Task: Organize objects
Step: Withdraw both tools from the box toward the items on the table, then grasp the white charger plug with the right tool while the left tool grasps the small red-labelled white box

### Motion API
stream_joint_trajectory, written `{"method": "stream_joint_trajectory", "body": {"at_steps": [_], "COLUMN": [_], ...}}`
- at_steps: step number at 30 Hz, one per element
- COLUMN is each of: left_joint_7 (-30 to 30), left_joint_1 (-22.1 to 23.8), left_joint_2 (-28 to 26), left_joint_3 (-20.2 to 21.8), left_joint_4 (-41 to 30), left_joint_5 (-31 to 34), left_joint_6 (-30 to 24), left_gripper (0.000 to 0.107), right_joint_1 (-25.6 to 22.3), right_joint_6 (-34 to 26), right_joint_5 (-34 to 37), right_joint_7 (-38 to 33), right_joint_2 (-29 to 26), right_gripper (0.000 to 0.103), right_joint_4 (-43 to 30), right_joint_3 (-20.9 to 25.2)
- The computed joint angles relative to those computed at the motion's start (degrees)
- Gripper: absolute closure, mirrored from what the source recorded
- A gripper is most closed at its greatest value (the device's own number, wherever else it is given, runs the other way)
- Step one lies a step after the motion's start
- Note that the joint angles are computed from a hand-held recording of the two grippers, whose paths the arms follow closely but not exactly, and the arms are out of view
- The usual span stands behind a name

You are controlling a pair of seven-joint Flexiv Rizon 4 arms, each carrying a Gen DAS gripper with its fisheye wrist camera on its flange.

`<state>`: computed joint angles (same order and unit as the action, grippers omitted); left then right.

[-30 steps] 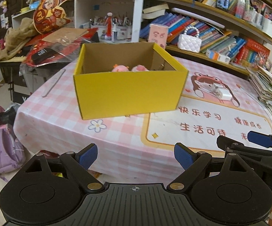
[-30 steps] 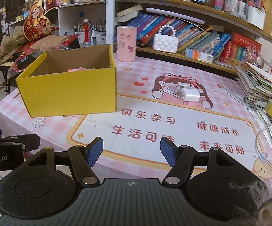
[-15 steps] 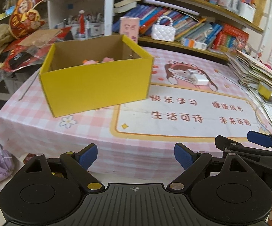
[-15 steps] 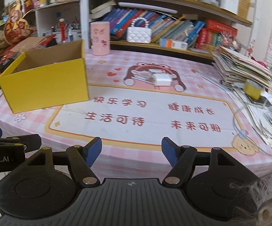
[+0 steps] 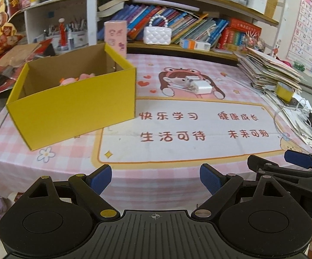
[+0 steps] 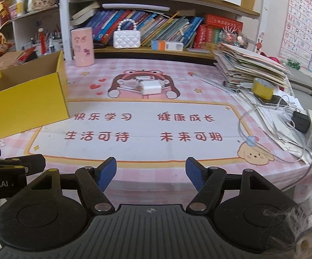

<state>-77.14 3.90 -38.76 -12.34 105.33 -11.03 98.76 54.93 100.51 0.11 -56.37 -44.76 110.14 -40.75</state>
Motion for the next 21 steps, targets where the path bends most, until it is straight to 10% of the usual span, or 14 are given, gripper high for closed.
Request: {"method": "stream_joint_trajectory", "body": {"at_steps": [21], "left_joint_7": [-0.4], "left_joint_1": [-7.6], "left_joint_2": [-7.3], "left_joint_3": [6.5], "left_joint_4": [-15.2], "left_joint_5": [-3.9], "left_joint_6": [-8.9], "left_gripper": [0.016], "right_joint_1": [-13.6], "right_joint_6": [-5.8], "right_joint_5": [-9.8], "right_joint_7": [1.6], "right_joint_2": [-2.0], "right_gripper": [0.033], "right_joint_4": [-10.9], "right_joint_3": [8.4]}}
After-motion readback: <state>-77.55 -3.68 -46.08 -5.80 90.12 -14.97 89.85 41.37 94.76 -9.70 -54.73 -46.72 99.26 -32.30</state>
